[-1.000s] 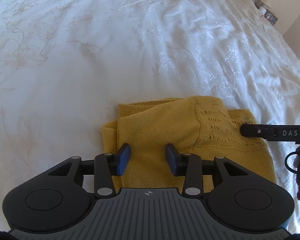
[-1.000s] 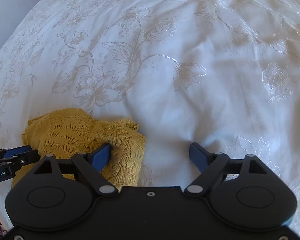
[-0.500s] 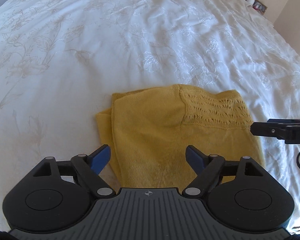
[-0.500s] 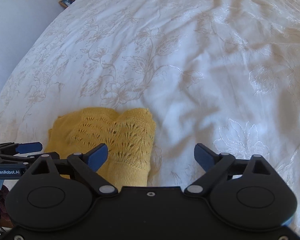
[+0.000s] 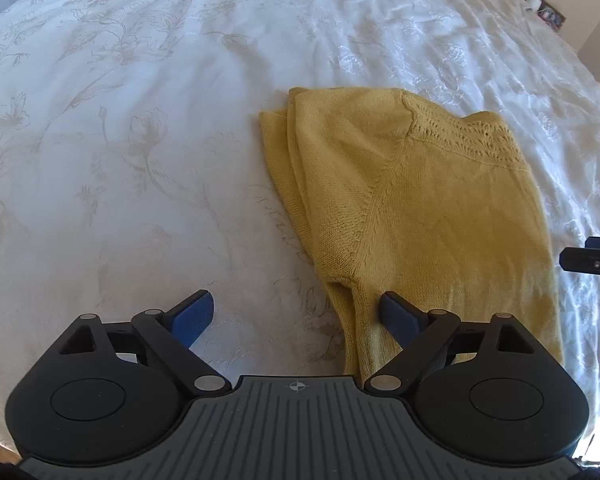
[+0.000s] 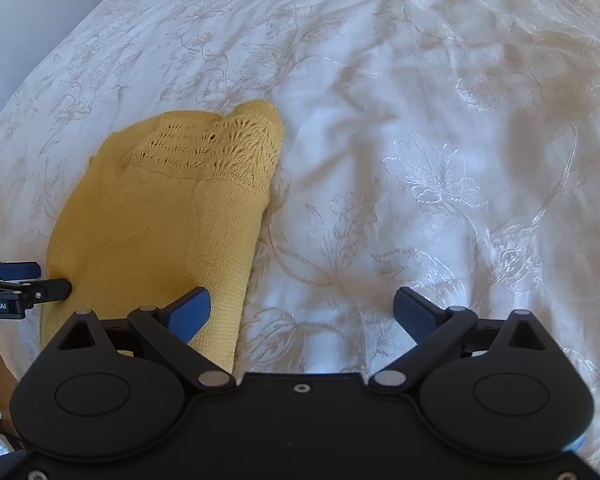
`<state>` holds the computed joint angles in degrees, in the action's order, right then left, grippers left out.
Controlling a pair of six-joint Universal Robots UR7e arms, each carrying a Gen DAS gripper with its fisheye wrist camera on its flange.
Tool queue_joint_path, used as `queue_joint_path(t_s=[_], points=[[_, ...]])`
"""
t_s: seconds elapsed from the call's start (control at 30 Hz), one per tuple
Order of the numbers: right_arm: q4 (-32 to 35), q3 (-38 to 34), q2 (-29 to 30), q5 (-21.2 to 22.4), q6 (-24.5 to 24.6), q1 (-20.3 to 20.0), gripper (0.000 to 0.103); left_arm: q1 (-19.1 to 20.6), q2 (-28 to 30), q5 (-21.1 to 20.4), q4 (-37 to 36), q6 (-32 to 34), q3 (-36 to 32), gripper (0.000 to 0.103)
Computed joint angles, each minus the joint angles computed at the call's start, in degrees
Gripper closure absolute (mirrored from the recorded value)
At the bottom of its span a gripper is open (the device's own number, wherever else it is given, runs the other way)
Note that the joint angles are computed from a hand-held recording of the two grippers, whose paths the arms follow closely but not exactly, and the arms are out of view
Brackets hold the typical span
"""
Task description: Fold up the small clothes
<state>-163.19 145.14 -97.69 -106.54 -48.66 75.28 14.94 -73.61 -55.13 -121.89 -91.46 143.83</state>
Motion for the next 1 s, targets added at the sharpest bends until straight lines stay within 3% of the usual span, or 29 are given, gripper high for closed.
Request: queue_joint_path(t_s=[0.13, 0.33, 0.43, 0.53, 0.7, 0.73, 0.77, 0.9, 1.0], points=[[-1.4, 2.75, -5.24, 2.24, -5.39, 0.23, 0.001, -6.47, -1.89, 4.15, 9.77, -6.51, -2.22, 0.013], [-2.25, 5.61, -13.74, 11.18, -11.46, 0.46, 0.001, -14.1, 2.18, 12.53, 35.89, -17.63, -12.7, 0.013], [-2.65, 5.47, -15.53, 13.55, -10.23, 1.99, 0.001, -15.48, 5.0, 14.98, 45.83, -23.45, -17.51, 0.013], [-6.95, 5.48, -14.86, 12.23, -6.22, 5.42, 0.001, -14.08, 8.24, 14.52, 51.81, -27.45, -22.4, 0.013], [-24.69, 7.33, -8.98, 3.29, -3.56, 12.54, 0.001, -11.34, 9.22, 9.43, 51.4, -27.55, -25.92, 0.013], [-25.41, 7.16, -8.64, 2.03, -3.58, 13.43, 0.001, -11.1, 8.95, 8.56, 50.11, -26.43, -25.81, 0.013], [-23.73, 6.78, -9.03, 1.79, -3.39, 13.79, 0.001, -11.17, 8.46, 7.75, 48.66, -25.29, -25.41, 0.013], [-6.5, 3.48, -13.64, 1.32, 1.97, 13.63, 0.007, -11.14, 6.82, 3.68, 42.28, -21.86, -23.77, 0.013], [0.06, 3.05, -15.93, 0.42, 5.93, 13.26, 0.011, -11.1, 5.85, 0.99, 38.74, -20.93, -22.59, 0.014]])
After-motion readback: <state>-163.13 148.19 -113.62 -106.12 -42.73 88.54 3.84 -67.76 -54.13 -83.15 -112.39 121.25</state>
